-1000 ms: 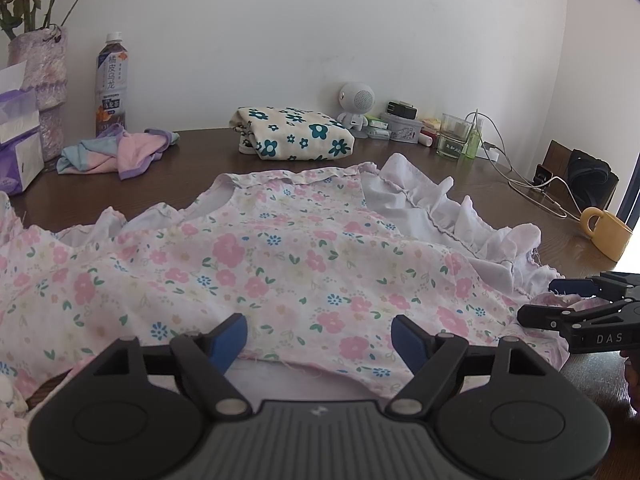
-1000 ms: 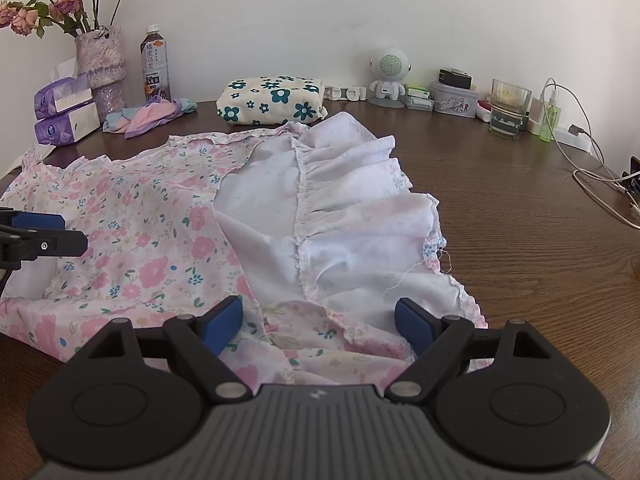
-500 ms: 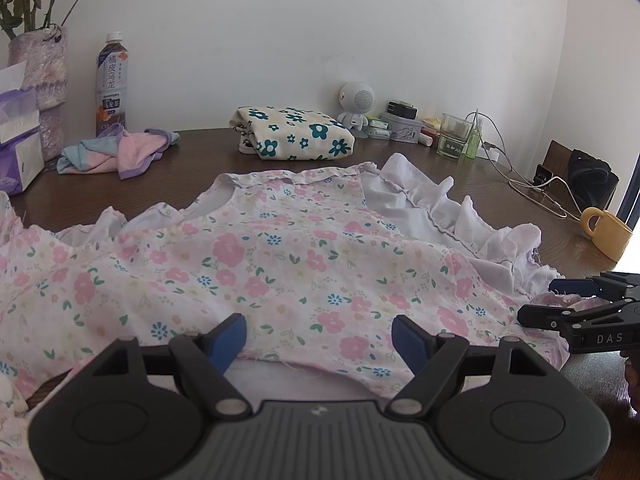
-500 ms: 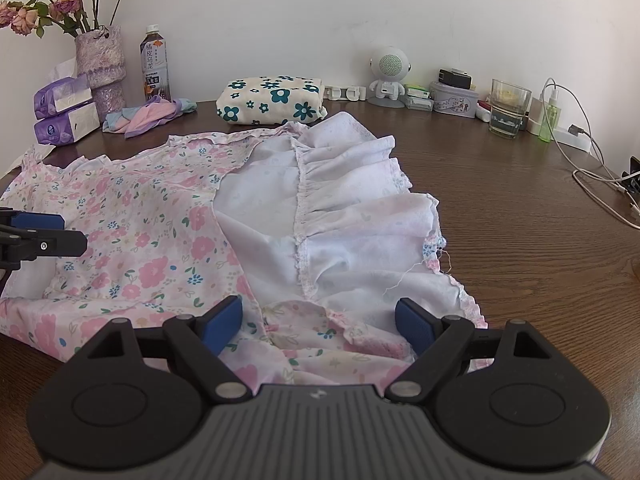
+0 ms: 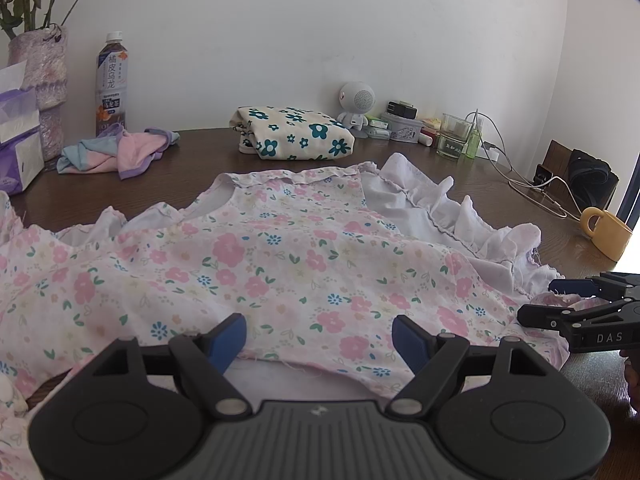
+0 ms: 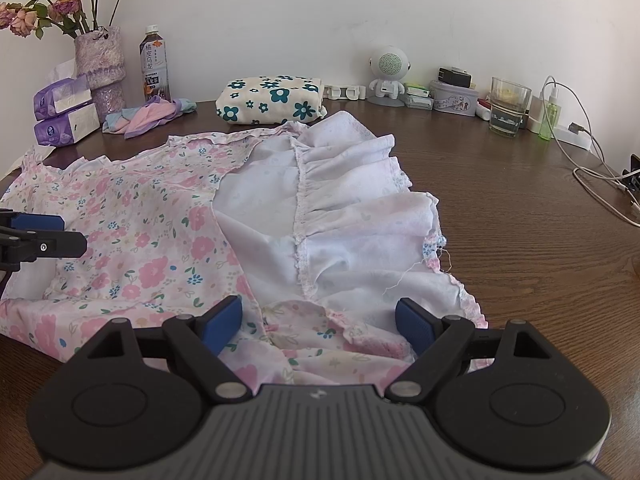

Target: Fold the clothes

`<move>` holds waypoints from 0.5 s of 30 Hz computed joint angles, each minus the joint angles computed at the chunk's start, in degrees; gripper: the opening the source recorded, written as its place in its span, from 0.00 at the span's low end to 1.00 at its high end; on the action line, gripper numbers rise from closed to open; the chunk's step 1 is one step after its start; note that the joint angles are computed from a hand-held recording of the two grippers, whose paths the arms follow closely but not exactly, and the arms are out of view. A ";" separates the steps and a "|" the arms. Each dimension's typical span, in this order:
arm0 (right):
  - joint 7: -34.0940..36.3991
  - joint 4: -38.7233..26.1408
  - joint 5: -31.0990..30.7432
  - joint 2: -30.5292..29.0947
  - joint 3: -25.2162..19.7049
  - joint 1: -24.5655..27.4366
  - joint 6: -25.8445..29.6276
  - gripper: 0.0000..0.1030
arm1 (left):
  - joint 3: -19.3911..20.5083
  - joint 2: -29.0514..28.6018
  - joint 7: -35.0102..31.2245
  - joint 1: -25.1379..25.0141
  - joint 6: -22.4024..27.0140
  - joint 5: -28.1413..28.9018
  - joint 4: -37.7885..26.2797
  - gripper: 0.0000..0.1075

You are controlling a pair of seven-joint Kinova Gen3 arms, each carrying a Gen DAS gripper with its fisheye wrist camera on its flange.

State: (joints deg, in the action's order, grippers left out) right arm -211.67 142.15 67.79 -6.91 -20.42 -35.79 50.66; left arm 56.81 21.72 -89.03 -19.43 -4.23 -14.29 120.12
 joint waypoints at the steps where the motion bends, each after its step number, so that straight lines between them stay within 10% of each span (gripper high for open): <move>1: 0.01 -0.01 -0.01 -0.02 0.02 0.01 -0.02 0.83 | 0.00 0.00 0.02 0.00 0.00 -0.02 0.00 0.74; 15: 0.10 0.08 0.06 -0.09 0.06 0.13 -0.13 0.83 | -0.17 -0.11 0.41 0.16 -0.06 -0.27 0.03 0.74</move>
State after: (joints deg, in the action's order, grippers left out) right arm -211.56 142.23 67.85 -7.00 -20.35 -35.66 50.53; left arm 56.63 21.61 -88.63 -19.27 -4.30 -14.56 120.15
